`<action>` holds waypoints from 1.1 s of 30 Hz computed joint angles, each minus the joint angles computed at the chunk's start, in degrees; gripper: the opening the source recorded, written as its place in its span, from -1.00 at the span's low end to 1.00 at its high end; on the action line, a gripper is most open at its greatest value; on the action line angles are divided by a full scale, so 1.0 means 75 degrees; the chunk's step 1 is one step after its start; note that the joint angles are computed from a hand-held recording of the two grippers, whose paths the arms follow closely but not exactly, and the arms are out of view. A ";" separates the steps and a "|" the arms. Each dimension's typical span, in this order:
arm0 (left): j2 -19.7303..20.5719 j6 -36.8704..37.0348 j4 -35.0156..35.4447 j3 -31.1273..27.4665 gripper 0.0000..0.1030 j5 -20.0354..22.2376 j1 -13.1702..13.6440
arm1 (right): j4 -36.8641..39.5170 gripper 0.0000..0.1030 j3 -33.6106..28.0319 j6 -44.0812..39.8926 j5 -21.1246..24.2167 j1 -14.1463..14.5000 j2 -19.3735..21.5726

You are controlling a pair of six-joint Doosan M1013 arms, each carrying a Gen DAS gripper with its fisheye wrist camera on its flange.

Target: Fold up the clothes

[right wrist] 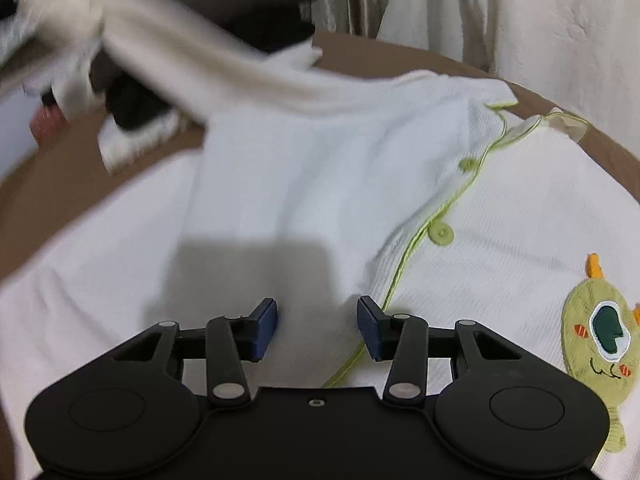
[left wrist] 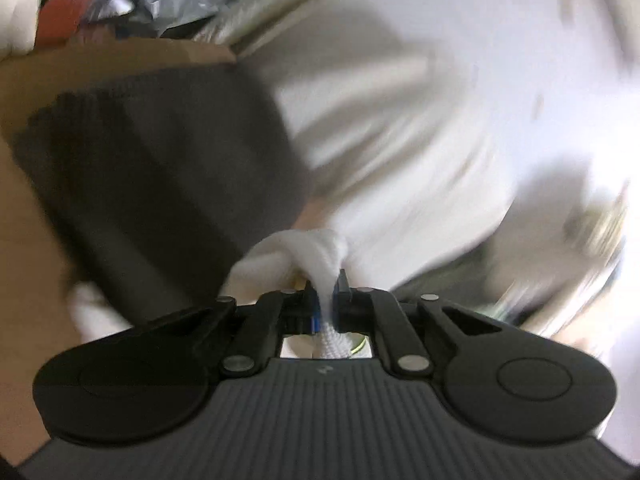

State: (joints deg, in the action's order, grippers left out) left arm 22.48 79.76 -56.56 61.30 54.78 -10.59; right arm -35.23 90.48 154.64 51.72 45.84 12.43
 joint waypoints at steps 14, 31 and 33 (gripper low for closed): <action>-0.0383 0.0330 0.0979 0.1296 0.01 -0.2455 0.0039 | -0.0230 -0.01 0.0278 0.0191 -0.0223 0.0031 -0.0100; 0.0723 -0.0194 0.7295 -0.1493 -0.94 -0.0323 -0.1272 | -0.0339 0.05 0.0258 -0.0258 -0.0063 0.0129 -0.0066; 0.0438 -0.0782 0.7505 -0.1270 -0.94 -0.1449 -0.1212 | -0.0143 0.05 0.0235 -0.0334 -0.0091 0.0070 -0.0093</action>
State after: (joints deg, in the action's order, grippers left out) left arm 25.76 73.89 -0.27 51.78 43.91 -19.67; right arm -36.30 92.24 152.14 51.03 46.37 11.74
